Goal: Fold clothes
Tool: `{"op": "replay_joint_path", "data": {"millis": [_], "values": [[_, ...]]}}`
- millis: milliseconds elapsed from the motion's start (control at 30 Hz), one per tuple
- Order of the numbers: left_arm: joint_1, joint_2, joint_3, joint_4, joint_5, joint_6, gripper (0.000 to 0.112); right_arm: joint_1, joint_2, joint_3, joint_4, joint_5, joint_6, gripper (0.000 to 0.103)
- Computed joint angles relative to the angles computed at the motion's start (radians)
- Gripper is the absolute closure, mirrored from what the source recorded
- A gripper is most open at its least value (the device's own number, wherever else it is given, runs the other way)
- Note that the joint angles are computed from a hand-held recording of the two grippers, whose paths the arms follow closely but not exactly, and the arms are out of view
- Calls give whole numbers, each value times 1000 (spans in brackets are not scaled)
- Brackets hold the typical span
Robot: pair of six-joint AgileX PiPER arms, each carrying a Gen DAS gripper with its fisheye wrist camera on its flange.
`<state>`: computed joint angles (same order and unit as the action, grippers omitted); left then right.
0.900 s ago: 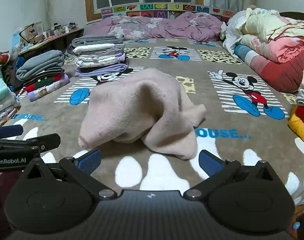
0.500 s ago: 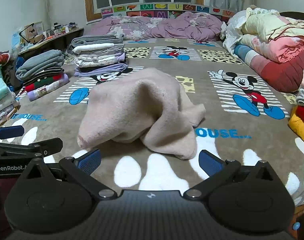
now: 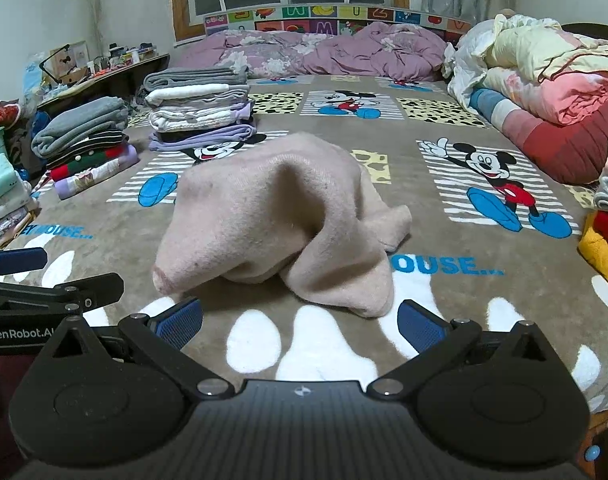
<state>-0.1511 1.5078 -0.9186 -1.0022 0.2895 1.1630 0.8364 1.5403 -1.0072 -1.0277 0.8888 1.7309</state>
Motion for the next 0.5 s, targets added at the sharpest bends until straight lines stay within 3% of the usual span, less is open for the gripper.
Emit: {"op": "replay_joint_path", "data": {"millis": [500], "values": [[3, -3, 1, -51, 1, 38, 9, -7, 14, -12, 3, -11, -17, 0]]}}
